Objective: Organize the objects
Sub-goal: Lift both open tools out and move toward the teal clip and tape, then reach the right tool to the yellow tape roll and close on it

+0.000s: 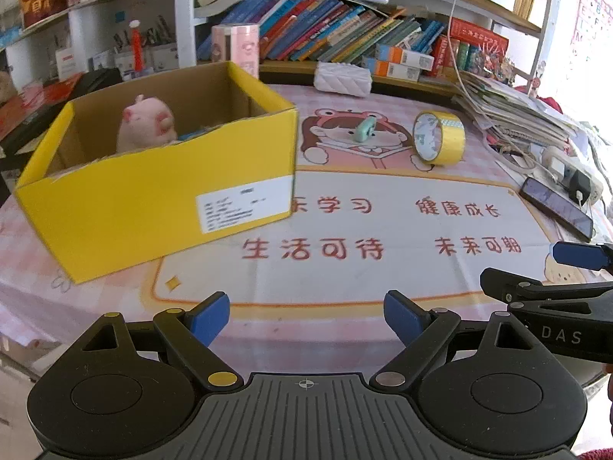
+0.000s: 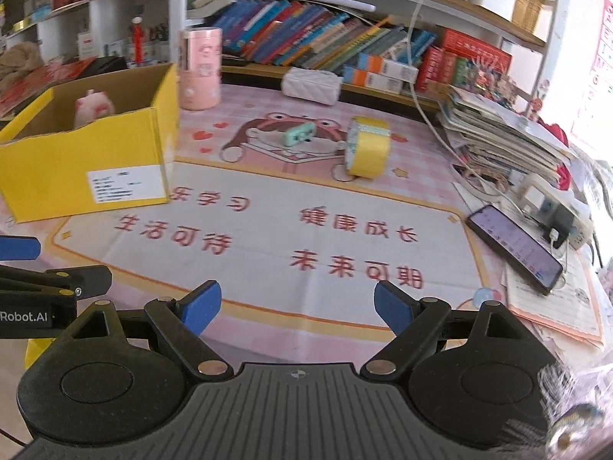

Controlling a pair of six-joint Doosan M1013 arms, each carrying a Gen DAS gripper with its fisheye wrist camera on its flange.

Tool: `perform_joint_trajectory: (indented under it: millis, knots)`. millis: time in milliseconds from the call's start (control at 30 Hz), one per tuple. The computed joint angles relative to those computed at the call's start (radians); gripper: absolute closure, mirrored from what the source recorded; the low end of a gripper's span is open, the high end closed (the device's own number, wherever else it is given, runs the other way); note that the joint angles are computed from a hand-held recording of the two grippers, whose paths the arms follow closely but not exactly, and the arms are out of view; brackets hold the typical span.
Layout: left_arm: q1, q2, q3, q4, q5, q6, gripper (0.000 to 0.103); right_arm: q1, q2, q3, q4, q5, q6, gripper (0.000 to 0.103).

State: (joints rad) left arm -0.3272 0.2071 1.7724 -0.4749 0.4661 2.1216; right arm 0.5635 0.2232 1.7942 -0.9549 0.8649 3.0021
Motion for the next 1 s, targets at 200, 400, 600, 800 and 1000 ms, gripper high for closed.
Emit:
perform_joint_trajectory:
  millis: [200,400,600,800,1000]
  knots:
    - [-0.033,0.028,-0.037,0.071,-0.009,-0.092,0.013,-0.043,-0.006,0.007,0.012,-0.029,-0.029,0.016]
    - [-0.064,0.060,-0.080,0.160,-0.025,-0.207,0.013,-0.098,-0.007,0.004,0.019,-0.086,-0.090,0.016]
    - [-0.088,0.091,-0.118,0.174,-0.049,-0.260,0.013,-0.156,-0.003,-0.003,0.030,-0.149,-0.154,0.016]
    - [-0.114,0.122,-0.156,0.217,-0.065,-0.316,0.013,-0.211,0.002,-0.006,0.032,-0.210,-0.191,0.016]
    - [-0.142,0.146,-0.187,0.331,-0.068,-0.427,0.013,-0.261,0.011,-0.012,0.055,-0.268,-0.233,0.017]
